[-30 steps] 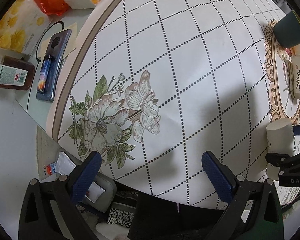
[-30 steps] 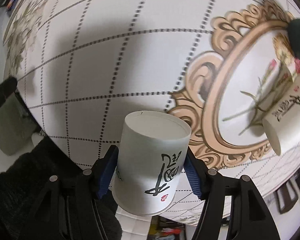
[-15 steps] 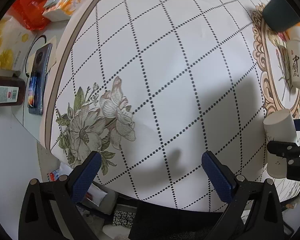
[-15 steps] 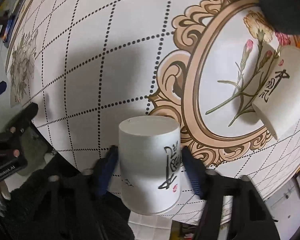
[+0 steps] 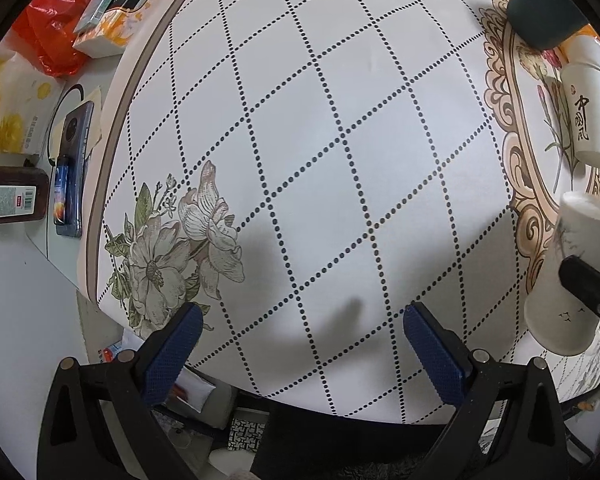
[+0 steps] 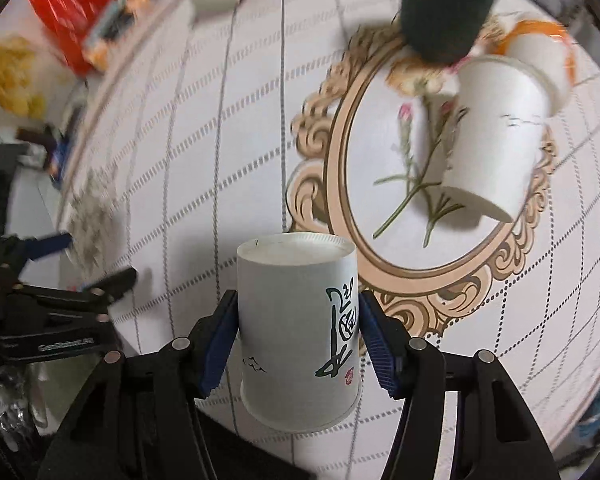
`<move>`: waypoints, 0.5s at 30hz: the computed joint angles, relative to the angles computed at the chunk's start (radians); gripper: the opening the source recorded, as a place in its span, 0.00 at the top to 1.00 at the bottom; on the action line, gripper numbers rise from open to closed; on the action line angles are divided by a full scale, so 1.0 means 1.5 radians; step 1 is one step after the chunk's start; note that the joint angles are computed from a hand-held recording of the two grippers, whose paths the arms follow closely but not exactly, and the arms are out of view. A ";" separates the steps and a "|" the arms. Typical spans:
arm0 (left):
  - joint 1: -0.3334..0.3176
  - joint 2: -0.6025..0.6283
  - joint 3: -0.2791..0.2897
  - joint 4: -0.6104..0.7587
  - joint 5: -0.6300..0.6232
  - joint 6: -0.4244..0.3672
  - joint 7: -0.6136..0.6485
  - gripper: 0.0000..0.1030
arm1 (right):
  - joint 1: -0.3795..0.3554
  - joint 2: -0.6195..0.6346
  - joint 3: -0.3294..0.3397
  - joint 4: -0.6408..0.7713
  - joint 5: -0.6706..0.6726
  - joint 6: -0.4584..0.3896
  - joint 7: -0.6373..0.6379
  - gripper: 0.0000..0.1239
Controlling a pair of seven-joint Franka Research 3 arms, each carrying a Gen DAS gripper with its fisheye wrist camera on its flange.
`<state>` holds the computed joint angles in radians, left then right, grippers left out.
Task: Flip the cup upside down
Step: 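Lift the cup with the right gripper and rotate it opening-down, then lower the inverted cup onto the tablecloth and open the right gripper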
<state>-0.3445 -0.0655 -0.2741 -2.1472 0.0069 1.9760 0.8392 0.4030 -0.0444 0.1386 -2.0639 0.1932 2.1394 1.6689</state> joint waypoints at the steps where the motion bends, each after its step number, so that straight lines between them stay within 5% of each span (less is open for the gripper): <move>1: -0.001 0.000 -0.001 0.000 0.000 -0.002 -0.001 0.00 | 0.001 -0.034 0.001 -0.041 0.009 0.044 0.001 0.50; 9: -0.007 -0.013 -0.004 -0.022 -0.002 -0.004 -0.015 0.00 | 0.027 -0.140 0.060 -0.242 -0.024 0.351 0.028 0.50; 15: -0.021 -0.036 -0.012 -0.046 -0.005 -0.005 -0.026 0.00 | 0.035 -0.180 0.085 -0.330 -0.078 0.462 0.065 0.50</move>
<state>-0.3762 -0.1194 -0.2926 -2.2167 -0.0001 1.9689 0.7998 0.4553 -0.3139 0.2662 -2.5594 0.0765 2.8329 1.7667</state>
